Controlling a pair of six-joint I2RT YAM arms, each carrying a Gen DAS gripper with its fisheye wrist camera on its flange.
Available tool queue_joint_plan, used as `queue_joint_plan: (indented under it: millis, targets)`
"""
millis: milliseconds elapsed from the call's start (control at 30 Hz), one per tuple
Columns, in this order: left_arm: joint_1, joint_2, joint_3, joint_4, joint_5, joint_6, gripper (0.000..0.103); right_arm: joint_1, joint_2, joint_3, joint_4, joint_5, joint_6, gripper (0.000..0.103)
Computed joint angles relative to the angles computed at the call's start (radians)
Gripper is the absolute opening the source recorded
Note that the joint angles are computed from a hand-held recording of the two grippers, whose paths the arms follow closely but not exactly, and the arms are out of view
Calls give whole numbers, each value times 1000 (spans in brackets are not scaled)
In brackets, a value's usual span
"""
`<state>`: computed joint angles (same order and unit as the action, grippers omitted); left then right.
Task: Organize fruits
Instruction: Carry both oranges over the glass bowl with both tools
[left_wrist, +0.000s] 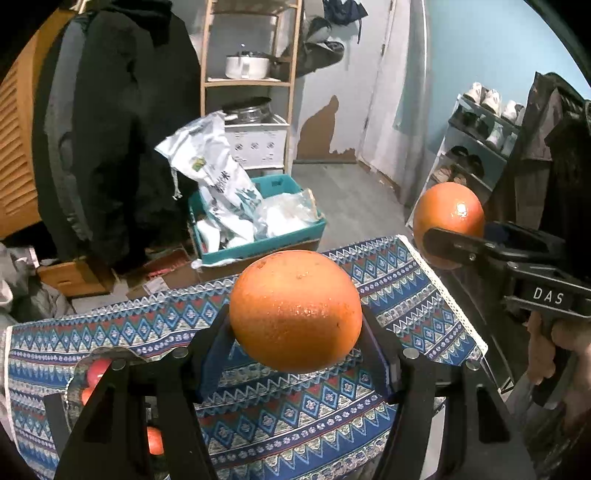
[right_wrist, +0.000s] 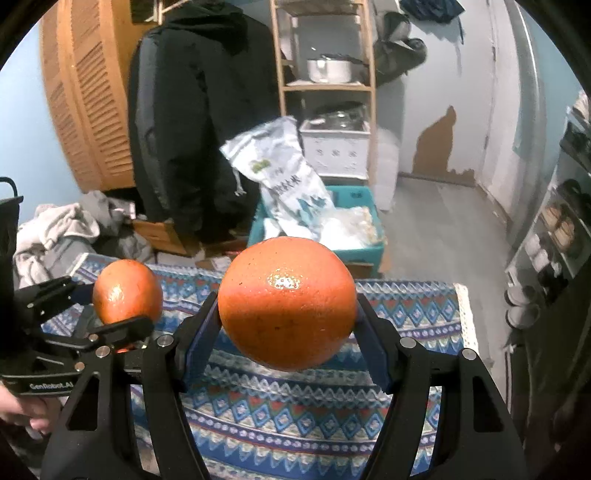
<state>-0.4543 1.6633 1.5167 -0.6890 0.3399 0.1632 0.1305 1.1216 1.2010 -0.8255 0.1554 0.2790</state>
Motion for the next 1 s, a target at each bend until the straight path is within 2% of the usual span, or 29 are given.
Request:
queue_joint_plan:
  millis: [433, 700, 1000]
  targets:
    - [172, -62, -47, -5, 67, 61, 66, 165, 144, 94, 48, 26, 50, 70]
    - [347, 8, 1, -47, 128, 102, 66, 263, 326, 185, 102, 1, 63, 70]
    - [515, 98, 37, -53, 142, 126, 66, 343, 557, 329, 118, -38, 91, 70]
